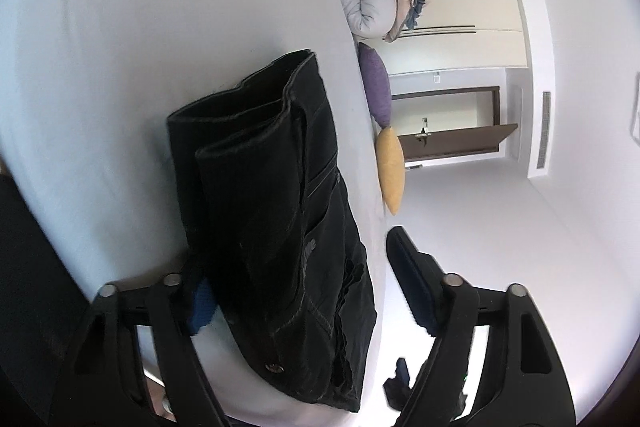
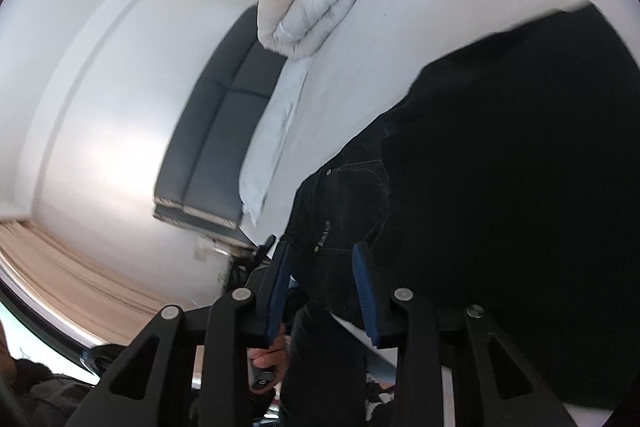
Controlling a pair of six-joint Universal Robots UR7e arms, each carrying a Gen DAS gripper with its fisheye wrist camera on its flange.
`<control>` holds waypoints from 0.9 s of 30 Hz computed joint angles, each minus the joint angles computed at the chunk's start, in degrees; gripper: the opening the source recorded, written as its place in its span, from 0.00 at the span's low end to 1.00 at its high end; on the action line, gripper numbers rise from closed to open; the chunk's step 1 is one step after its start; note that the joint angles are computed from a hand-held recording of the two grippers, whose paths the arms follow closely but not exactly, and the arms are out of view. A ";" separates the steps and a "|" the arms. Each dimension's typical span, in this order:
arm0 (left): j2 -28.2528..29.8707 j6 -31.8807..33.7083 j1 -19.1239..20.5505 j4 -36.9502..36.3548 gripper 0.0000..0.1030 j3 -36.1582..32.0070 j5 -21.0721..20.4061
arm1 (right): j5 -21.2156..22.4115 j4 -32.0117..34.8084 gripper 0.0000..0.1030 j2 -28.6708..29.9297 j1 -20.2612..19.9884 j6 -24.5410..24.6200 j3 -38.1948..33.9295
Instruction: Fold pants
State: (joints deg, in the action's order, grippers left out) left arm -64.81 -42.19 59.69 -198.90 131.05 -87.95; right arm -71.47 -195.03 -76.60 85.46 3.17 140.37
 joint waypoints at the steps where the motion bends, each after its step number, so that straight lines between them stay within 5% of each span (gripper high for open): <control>1: -0.35 0.93 -0.20 1.67 0.45 -0.39 0.75 | -0.94 1.55 0.32 0.65 0.88 -0.17 -1.56; 4: -1.52 1.71 -0.55 3.90 0.22 0.39 2.47 | -4.38 7.19 0.29 3.76 3.27 -0.38 -7.26; 7: -2.31 3.15 -1.36 6.48 0.16 0.19 4.72 | -7.91 12.62 0.26 7.42 4.85 0.11 -12.40; 12: -3.97 7.13 -4.56 10.67 0.13 -0.07 9.95 | -14.51 19.81 0.23 13.09 5.38 3.23 -19.05; 14: -4.29 8.46 -5.77 12.14 0.13 -0.47 11.67 | -17.33 20.92 0.00 14.29 4.95 5.21 -20.00; 24: -4.60 15.16 -13.90 19.57 0.11 -3.21 22.07 | -20.24 15.29 0.00 16.11 5.22 5.22 -19.11; 27: -2.44 19.02 -15.89 21.69 0.11 -7.11 23.70 | -15.81 13.27 0.00 14.63 3.89 6.28 -17.15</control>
State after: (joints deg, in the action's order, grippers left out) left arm -67.24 -23.17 43.81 -177.21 123.94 -64.25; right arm -87.28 -181.76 -61.98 89.35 9.45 123.22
